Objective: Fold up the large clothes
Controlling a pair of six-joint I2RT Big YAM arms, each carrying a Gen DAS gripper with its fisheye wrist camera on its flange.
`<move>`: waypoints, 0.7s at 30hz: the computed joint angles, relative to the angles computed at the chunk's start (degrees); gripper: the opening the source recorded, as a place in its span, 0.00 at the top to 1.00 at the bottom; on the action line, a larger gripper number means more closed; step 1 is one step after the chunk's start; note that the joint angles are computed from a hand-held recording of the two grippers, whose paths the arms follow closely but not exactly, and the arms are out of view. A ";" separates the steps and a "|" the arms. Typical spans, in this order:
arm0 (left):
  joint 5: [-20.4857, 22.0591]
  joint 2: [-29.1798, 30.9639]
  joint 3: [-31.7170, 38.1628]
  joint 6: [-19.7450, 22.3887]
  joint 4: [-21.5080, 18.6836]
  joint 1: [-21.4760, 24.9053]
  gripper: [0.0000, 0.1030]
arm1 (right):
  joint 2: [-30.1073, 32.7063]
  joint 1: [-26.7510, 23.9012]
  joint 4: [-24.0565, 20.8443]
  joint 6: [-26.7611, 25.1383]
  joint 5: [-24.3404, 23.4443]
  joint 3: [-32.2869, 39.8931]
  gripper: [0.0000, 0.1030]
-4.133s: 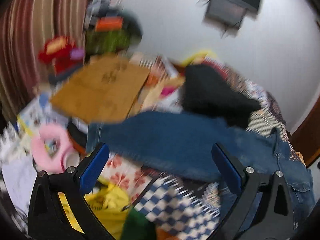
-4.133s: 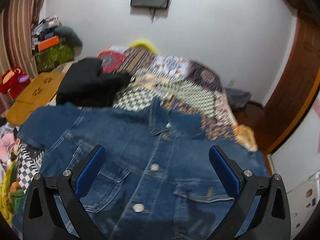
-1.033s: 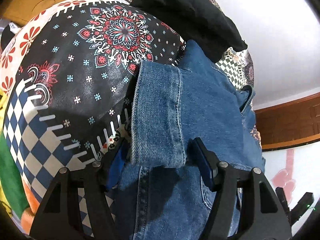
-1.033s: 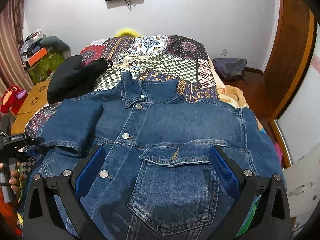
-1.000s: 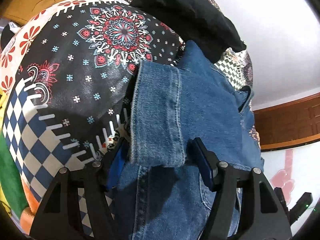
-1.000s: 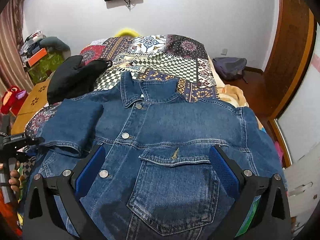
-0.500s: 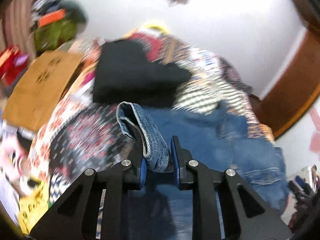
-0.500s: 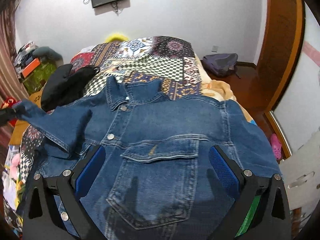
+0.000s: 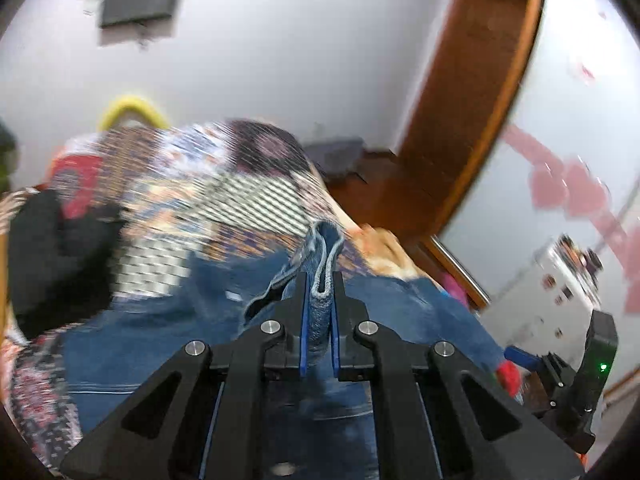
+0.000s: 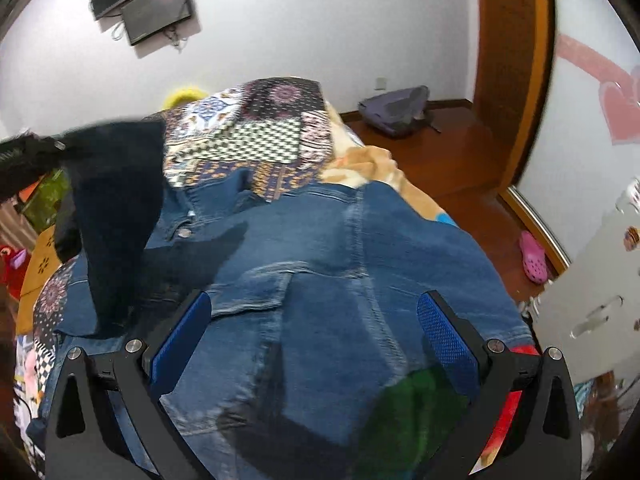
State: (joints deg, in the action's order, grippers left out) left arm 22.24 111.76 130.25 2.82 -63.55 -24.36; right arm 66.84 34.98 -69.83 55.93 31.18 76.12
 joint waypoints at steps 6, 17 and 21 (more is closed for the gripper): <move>1.29 7.15 5.53 1.02 -10.23 -4.17 0.93 | -1.67 -0.61 -2.98 2.59 -0.04 -1.65 0.00; 0.36 5.44 0.37 9.22 -15.85 -7.84 0.69 | -4.99 -1.93 -0.37 8.68 -6.11 -6.58 0.00; -1.00 0.67 -4.88 9.31 -10.21 -6.95 0.50 | -6.24 -1.64 -2.63 10.35 -3.59 -6.05 0.00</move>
State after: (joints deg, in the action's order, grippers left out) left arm 21.24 112.42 125.37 12.12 -73.76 -31.31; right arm 60.59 33.34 -72.47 66.28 27.60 70.07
